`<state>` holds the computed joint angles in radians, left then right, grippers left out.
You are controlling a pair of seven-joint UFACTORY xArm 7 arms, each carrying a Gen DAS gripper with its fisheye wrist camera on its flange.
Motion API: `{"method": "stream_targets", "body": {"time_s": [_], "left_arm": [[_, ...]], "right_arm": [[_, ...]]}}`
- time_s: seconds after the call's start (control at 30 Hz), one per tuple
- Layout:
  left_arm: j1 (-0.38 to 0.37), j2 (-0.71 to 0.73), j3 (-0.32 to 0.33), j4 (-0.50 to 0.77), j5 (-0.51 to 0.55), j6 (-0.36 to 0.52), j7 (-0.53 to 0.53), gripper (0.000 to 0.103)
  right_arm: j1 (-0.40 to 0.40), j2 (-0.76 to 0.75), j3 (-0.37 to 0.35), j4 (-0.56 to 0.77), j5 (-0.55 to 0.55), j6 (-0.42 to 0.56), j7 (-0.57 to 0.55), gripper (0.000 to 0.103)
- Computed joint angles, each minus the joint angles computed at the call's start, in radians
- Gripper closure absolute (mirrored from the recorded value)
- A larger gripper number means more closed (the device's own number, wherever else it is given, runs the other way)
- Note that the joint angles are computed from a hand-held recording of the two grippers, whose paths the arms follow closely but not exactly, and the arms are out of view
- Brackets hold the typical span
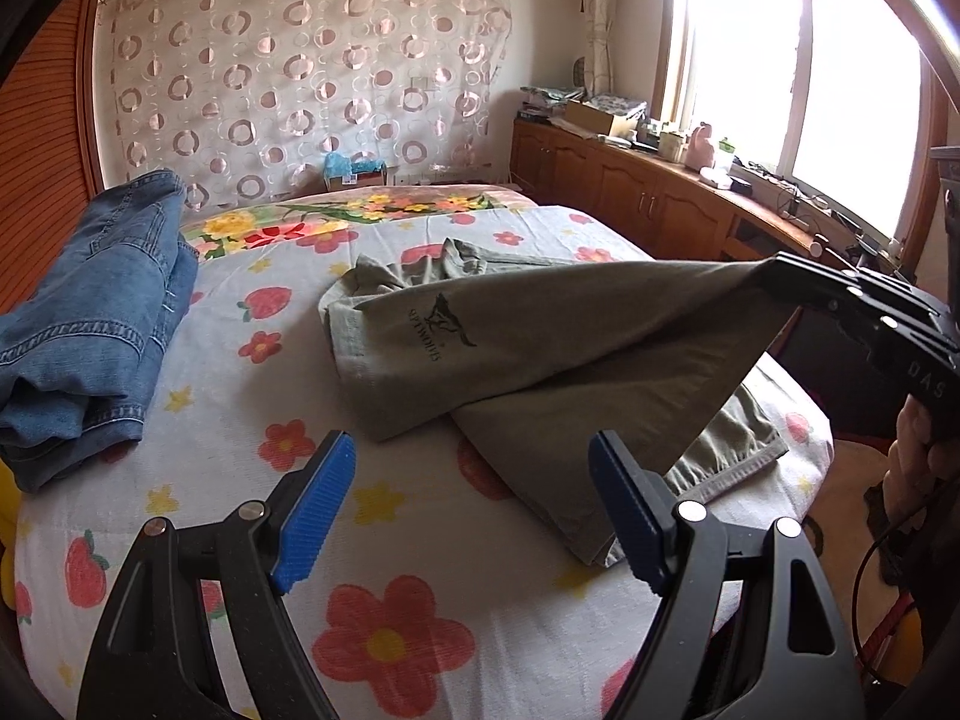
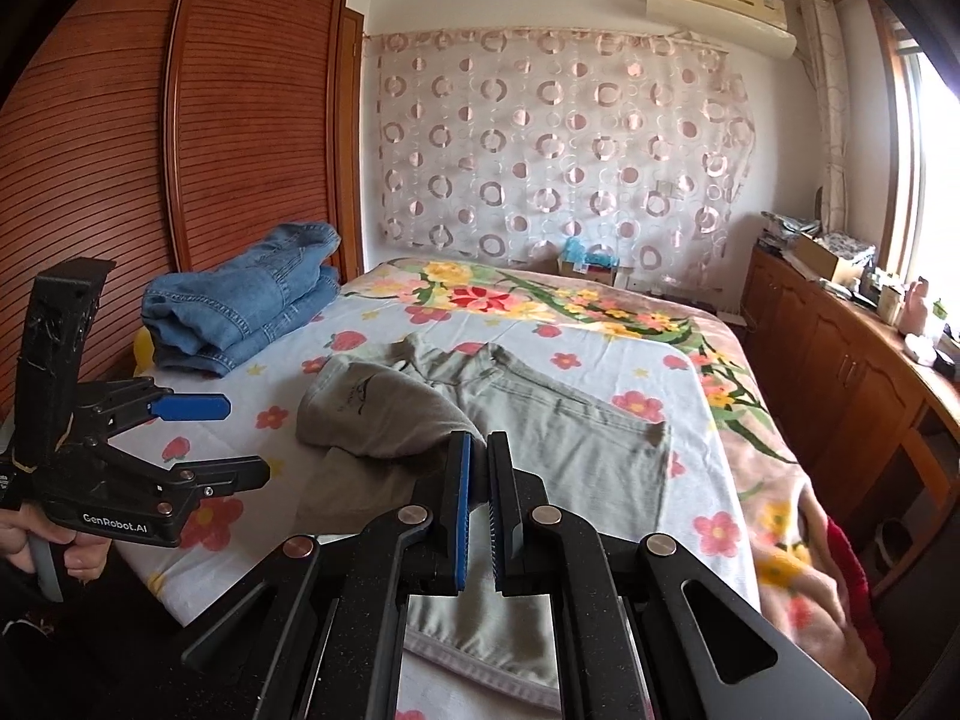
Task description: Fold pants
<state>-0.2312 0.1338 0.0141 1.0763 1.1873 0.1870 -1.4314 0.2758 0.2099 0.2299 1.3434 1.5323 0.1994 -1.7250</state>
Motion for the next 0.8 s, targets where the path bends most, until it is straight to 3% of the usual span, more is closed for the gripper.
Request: {"method": "stream_targets", "body": {"time_s": [0.43,0.67,0.8], "left_arm": [[-0.035,0.047,0.006,0.011,-0.086,-0.013,0.084,0.022],[-0.070,0.065,0.023,0.025,-0.134,-0.014,0.133,0.022],[-0.087,0.077,0.030,0.032,-0.154,-0.016,0.151,0.022]], "right_arm": [[0.039,-0.039,-0.032,-0.043,0.151,-0.062,-0.101,0.098],[0.064,-0.045,-0.047,-0.057,0.164,-0.116,-0.084,0.098],[0.072,-0.055,-0.048,-0.082,0.117,-0.137,-0.026,0.098]]}}
